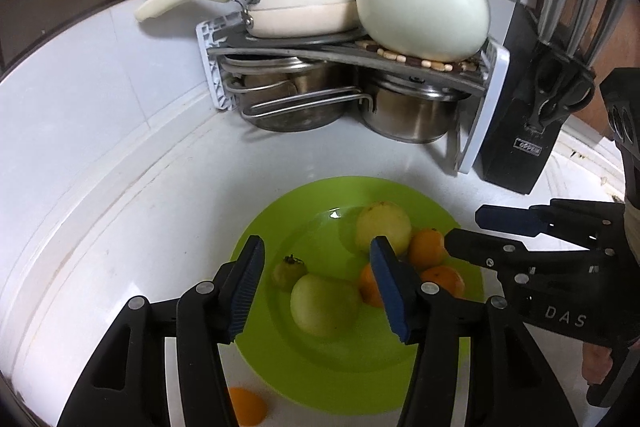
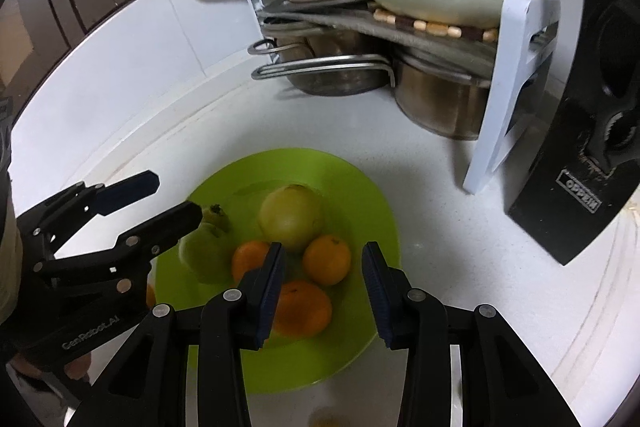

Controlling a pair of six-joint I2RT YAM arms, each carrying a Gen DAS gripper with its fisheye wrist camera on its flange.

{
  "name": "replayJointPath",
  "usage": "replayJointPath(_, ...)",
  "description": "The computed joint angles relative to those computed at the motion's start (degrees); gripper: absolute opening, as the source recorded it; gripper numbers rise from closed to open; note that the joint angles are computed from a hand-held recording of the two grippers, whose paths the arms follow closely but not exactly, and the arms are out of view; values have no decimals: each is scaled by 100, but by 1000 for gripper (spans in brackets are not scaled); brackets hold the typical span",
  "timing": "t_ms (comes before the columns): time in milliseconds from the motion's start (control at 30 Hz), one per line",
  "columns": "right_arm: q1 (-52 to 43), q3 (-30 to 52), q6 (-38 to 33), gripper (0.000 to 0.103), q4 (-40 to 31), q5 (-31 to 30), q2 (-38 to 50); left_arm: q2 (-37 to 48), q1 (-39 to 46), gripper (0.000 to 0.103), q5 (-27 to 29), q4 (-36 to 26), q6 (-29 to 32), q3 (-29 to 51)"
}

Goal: Organize fruits
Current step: 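Set the yellow-green fruit on the plate with the left tool while the right releases its orange there, then move both open tools back toward the loose fruits on the counter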

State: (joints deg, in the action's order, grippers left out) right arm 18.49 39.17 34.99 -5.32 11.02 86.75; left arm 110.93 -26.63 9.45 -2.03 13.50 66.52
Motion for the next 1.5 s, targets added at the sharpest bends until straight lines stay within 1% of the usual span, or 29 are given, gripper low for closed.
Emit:
replayJointPath(133, 183, -55, 31, 41, -171, 234, -351, -379, 38, 54, 33, 80, -95, -313)
replayJointPath(233, 342, -122, 77, 41, -326, 404, -667, -712, 97, 57, 88, 148, -146, -601)
replayJointPath(333, 560, -157, 158, 41, -518, 622, -945, -1074, 157, 58, 108, 208, -167, -924)
replayJointPath(400, 661, -132, 198, 41, -601, 707, -1018, -1274, 203, 58, 154, 196, -191, -1080)
replayJointPath(500, 868, -180, 333, 47, -722, 871, -1213, -1607, 270, 62, 171, 191, -237, -1341)
replayJointPath(700, 1371, -214, 632, 51, -1064, 1321, -1474, -2219, 422, 67, 130, 273, -268, -1925)
replayJointPath(800, 1607, -246, 830, 56, -1195, 1532, -1572, -2491, 495, 69, 112, 333, -279, -2226)
replayJointPath(867, 1736, -265, 971, 56, -1249, 1614, -1592, -2648, 551, 70, 126, 377, -285, -2433)
replayJointPath(1200, 2323, -392, 1785, 56, -1515, 1990, -1499, -2985, 848, 73, 290, 542, -190, -3110)
replayJointPath(1367, 2565, -436, 2183, 56, -1714, 2161, -1423, -2964, 936, 73, 390, 654, -145, -3358)
replayJointPath(1500, 2708, -477, 2487, 56, -1877, 2245, -1356, -2768, 949, 73, 410, 675, -135, -3419)
